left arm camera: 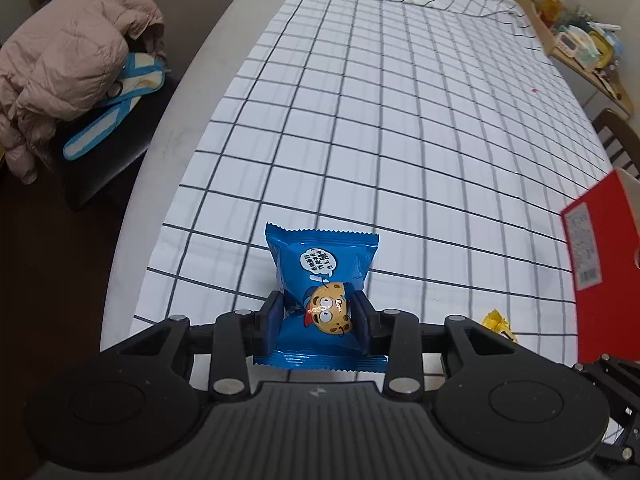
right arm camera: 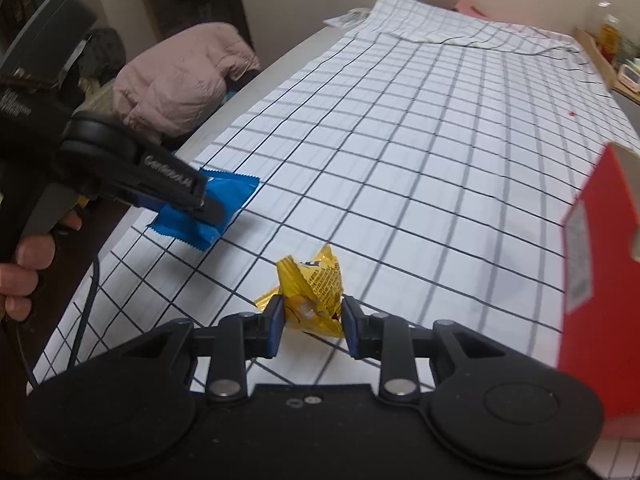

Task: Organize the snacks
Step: 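Grasp the blue cookie packet with left tool while right tool grasps yellow M&M's bag, then carry the blue cookie packet and yellow M&M's bag into the red shoebox, open both tools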

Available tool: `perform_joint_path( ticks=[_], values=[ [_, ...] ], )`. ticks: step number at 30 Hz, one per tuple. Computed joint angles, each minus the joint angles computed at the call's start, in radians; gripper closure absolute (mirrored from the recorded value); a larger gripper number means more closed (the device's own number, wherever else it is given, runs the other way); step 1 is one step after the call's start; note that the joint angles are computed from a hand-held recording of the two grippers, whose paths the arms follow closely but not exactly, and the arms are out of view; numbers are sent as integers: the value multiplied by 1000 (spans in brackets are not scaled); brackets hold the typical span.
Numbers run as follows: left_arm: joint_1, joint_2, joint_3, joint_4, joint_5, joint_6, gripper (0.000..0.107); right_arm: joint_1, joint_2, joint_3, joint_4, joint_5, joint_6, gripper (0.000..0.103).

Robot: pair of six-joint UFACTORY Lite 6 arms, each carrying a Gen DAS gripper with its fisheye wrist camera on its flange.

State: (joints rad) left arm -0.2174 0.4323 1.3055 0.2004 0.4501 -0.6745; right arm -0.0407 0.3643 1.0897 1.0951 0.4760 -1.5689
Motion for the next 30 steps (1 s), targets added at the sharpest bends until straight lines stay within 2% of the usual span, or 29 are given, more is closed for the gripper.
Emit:
perform_joint_path(
  ticks=[9, 16, 22, 30],
  values=[
    [-108, -135, -51, 4, 12, -24, 71, -170, -179, -65, -31, 142, 32, 74],
    [-193, -175, -10, 5, 62, -38, 71, -314, -245, -49, -64, 244, 69, 74],
    [-270, -142, 101, 17, 113, -48, 71, -435, -243, 11, -79, 325, 86, 74],
    [-382, 17, 368, 66, 173, -49, 71, -564, -178, 132, -74, 383, 73, 74]
  ],
)
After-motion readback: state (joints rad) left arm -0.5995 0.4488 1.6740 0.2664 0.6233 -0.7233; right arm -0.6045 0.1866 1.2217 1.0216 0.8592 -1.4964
